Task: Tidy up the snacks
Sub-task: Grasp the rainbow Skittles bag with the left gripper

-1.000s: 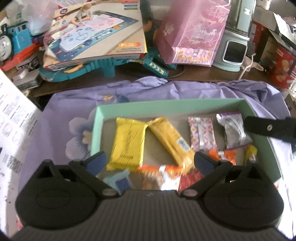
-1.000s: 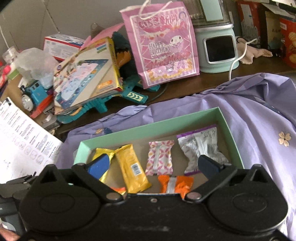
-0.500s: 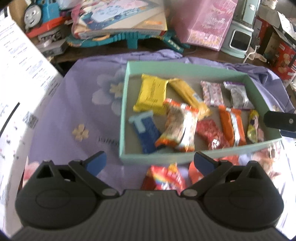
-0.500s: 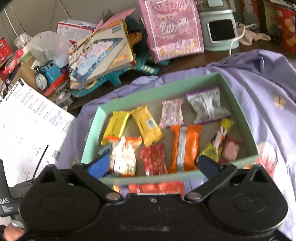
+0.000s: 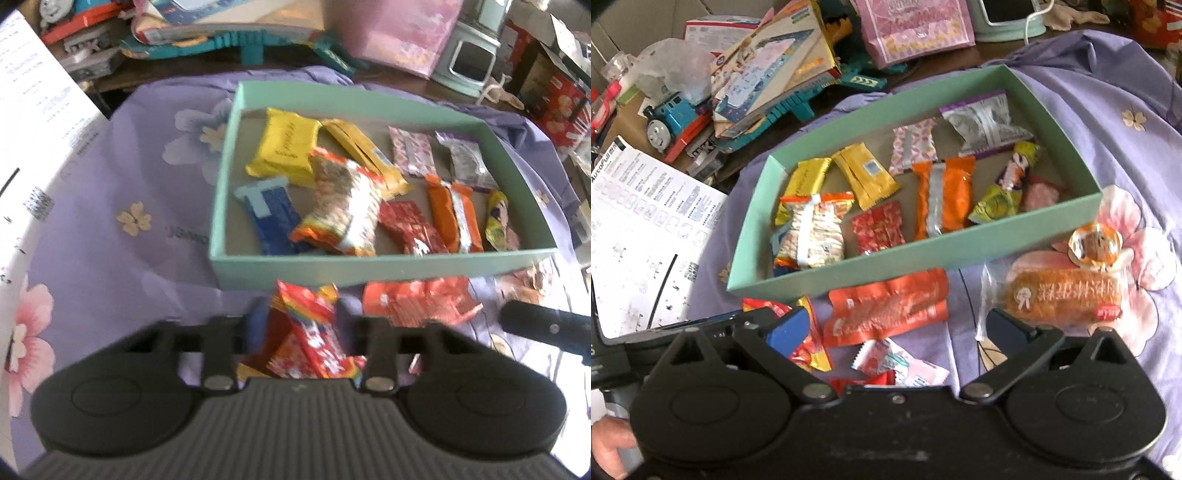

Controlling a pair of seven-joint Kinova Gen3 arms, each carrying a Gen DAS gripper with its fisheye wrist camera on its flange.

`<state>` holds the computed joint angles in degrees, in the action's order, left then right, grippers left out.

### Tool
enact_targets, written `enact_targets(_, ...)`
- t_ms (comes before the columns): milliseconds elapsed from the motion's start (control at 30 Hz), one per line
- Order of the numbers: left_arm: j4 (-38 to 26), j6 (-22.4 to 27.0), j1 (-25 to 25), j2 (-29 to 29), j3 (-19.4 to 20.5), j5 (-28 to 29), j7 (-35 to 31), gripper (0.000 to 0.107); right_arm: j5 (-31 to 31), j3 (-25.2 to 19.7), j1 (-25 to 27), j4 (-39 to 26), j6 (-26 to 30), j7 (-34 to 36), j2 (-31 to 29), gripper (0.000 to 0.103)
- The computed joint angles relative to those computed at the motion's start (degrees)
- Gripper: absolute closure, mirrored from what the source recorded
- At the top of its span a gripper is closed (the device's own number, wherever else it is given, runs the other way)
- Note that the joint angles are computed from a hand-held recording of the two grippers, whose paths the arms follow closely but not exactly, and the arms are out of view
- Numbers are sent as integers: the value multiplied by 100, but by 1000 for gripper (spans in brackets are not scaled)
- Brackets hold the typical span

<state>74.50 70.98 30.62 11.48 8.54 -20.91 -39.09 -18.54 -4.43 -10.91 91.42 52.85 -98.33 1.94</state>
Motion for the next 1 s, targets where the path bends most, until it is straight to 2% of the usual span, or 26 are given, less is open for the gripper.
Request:
enact_targets(67,80,-57,36,-25,27,-5,1,93,-5,-8,-10,121,-71,-40,-44,0)
enact_targets(200,318,-203,6,-198,101,177,-110,94,-93,-25,-35,376,-164,17,-125,8)
enact_targets(400,688,-297,-89,-477,226,605,-92,93,-41,-75,-153,655,-254,-37,-295,32)
enact_targets(800,1421,-338,-304,-1015,466,1129,-112,92,90,-81,-240,814,9,-390,-444,33)
enact_targets(1000,1610,-363,-400,-1192,569,1165,-172,86,-25,-59,-235,834,382,-720,-432,33)
